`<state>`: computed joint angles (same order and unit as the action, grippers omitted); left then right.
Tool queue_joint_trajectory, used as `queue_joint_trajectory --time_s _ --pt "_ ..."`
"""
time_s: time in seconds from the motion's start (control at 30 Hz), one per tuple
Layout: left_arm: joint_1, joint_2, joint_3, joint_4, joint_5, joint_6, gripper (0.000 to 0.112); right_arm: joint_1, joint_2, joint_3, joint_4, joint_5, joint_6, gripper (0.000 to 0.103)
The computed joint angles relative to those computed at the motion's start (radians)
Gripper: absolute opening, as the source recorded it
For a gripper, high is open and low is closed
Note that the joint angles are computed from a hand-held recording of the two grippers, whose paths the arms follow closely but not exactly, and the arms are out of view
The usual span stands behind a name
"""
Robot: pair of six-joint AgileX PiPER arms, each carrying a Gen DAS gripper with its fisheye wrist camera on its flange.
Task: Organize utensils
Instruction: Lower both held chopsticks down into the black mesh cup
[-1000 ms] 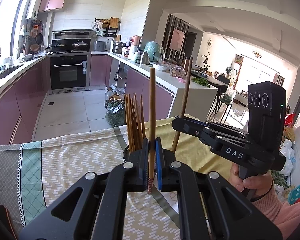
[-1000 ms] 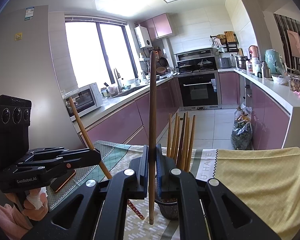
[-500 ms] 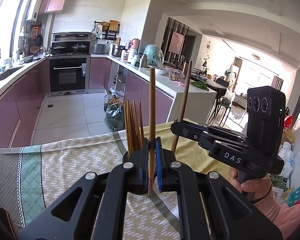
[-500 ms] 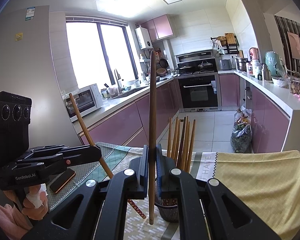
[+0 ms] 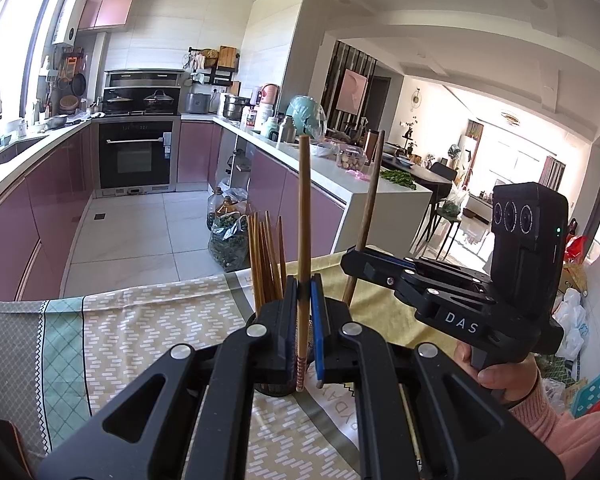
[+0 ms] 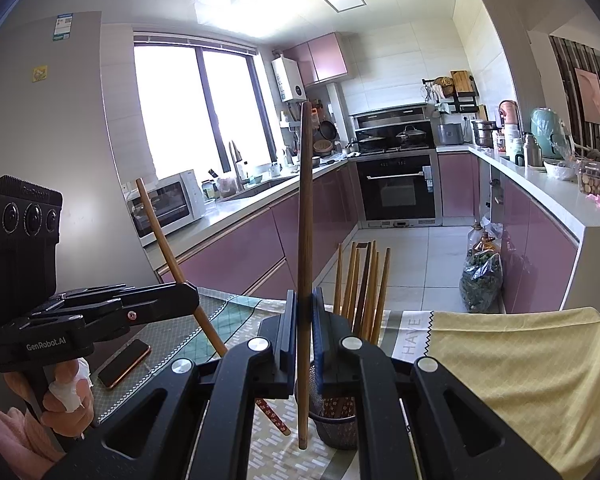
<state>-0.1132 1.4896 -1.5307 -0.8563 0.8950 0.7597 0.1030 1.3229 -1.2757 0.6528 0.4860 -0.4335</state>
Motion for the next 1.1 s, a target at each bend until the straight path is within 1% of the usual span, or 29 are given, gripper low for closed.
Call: queue_joint_trajectory --time_s 0.17,0.4,1.1 --pt "-0.003 0.006 -0.010 0.001 -0.005 -0.003 0.007 -0.004 -0.003 0.008 0.019 -0.005 -0.020 0.006" --pt "0.000 0.011 -0.017 -0.007 0.004 -0.004 0.007 -0.002 -0.004 0.005 0.013 -0.005 -0.017 0.006" --pt "-0.002 0.021 -0.041 0.010 -0.008 -0.017 0.007 0.000 0.002 -0.029 -0.013 0.005 0.003 0.006"
